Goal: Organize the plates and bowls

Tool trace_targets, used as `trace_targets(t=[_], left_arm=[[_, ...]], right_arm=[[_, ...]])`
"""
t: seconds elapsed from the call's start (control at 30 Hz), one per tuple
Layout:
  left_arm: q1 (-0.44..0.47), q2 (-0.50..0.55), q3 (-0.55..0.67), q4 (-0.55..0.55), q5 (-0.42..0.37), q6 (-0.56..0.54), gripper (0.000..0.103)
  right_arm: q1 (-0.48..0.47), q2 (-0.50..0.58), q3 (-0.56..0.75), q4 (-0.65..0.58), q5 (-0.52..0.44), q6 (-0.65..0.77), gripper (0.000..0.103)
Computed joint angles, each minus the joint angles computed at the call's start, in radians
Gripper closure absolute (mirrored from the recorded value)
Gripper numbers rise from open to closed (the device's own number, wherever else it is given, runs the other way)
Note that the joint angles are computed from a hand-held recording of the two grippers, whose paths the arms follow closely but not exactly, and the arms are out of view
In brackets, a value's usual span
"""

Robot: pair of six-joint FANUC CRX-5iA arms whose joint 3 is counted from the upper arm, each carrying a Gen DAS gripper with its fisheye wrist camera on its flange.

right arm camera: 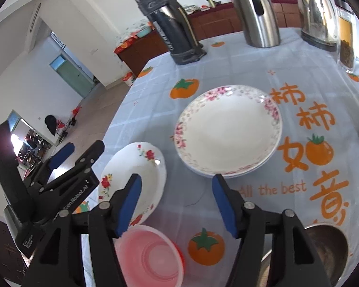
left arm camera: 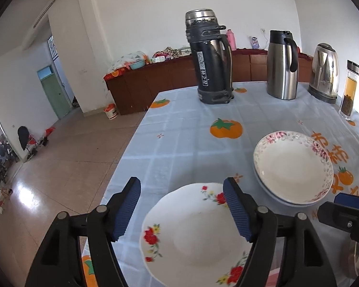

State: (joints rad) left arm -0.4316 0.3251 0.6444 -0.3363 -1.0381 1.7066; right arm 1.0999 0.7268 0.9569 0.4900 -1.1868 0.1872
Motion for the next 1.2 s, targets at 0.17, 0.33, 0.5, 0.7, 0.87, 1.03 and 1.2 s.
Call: trace_targets(t=[0.17, 0.33, 0.5, 0.7, 0.87, 1.03, 1.2], left_arm=[[0.071, -0.020, -0.045, 0.086, -0.007, -0.016, 0.029], [0.145, -0.045, -0.100, 0.152, -0.006, 0.015, 0.029], [0.165, -0.041, -0.107, 0.130, -0.020, 0.068, 0.029], [0.192, 0.021, -0.060, 0.168, -0.054, 0.050, 0.029], [0.242, 0.011, -0.144, 0.312, 0.040, 0.014, 0.030], [0.279, 0.012, -0.201, 0.459, 0.072, -0.052, 0.030], [0.272, -0.012, -0.234, 0.467, 0.095, -0.104, 0.030]], right_arm=[[0.001, -0.007, -0.036, -0.005, 0.051, -0.032, 0.042], [0.003, -0.021, -0.091, 0.009, 0.106, -0.079, 0.045], [0.001, 0.018, -0.028, -0.040, 0.086, -0.035, 0.052], [-0.006, 0.040, 0.000, -0.071, 0.081, -0.033, 0.060], [-0.011, 0.084, 0.080, -0.095, 0.030, -0.002, 0.058], [-0.017, 0.138, 0.175, -0.113, -0.040, 0.008, 0.058], [-0.028, 0.230, 0.348, -0.164, -0.129, 0.044, 0.058]])
